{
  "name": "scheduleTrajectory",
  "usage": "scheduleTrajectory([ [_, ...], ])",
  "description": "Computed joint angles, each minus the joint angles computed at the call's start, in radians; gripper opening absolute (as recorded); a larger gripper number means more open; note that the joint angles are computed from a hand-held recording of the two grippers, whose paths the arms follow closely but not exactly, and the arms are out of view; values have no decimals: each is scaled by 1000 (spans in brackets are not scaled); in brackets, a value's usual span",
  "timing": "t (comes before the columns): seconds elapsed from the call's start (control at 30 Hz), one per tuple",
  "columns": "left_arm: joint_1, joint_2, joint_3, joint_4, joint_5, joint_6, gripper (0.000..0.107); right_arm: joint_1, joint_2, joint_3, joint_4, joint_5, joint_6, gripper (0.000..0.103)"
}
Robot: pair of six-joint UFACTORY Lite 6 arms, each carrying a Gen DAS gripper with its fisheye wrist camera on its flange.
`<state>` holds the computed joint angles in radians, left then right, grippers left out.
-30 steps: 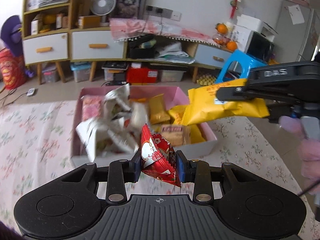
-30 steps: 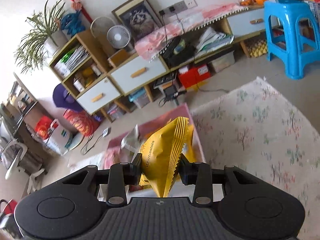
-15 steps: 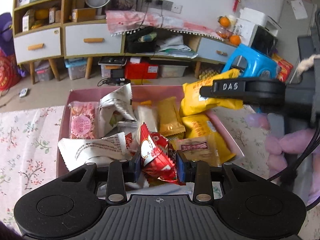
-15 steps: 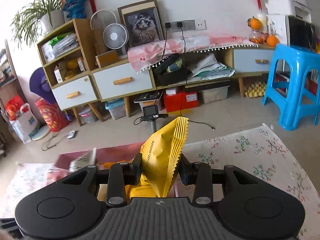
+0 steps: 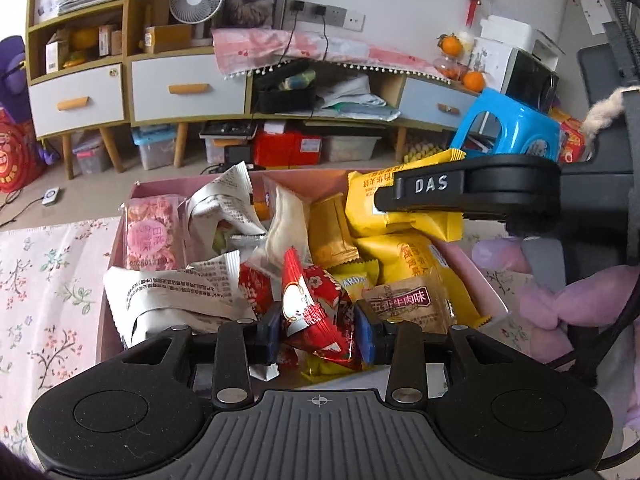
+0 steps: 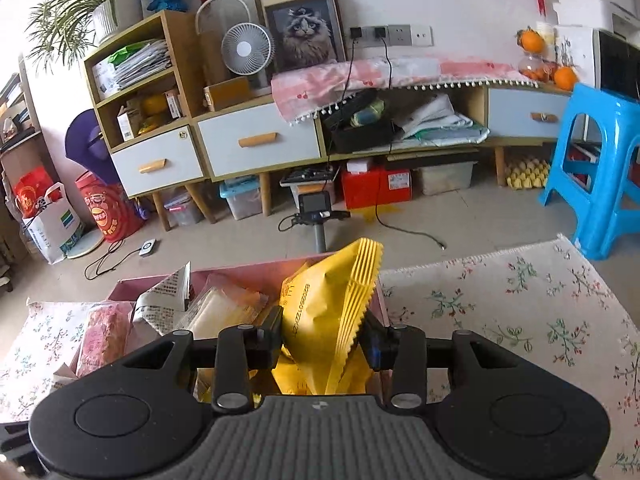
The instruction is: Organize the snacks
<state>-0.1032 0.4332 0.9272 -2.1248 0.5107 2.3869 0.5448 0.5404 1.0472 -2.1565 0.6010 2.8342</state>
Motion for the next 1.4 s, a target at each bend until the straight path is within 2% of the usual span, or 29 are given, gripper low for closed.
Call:
scheduleTrajectory([
  [0.07,7,-23,-13,30,-5,-31,41,5,-13,-6,17,2,-7,36],
  [0.1,14,-34,-18,55,1,-50,47,9,-32,-22,22,5,-8,38],
  [0.13,21,-50,-28,80,8,-70,53,14,-55,-38,34,7,-14,45],
  [0.17,28,-72,-44,102,14,-88,55,19,-67,-48,41,12,-15,51],
  [0.23,30,-119,-75,116,8,-102,65,32,-117,-83,67,20,-30,57],
  [0.33,32,-201,-128,149,-13,-133,72,62,-195,-125,152,31,-107,67],
  [0.53,86,-385,-239,333,-25,-329,85,163,-327,-196,370,74,-275,76],
  [0.77,193,-589,-352,632,-13,-621,92,327,-439,-245,621,150,-451,83],
  [1.0,321,-731,-441,870,20,-783,96,500,-491,-273,778,231,-518,90],
  [1.1,357,-764,-462,939,20,-826,96,559,-473,-264,835,258,-545,90],
  [1.23,428,-811,-502,971,39,-777,96,646,-431,-250,890,333,-548,92],
  [1.4,506,-889,-564,978,42,-734,97,716,-399,-247,922,348,-539,92],
])
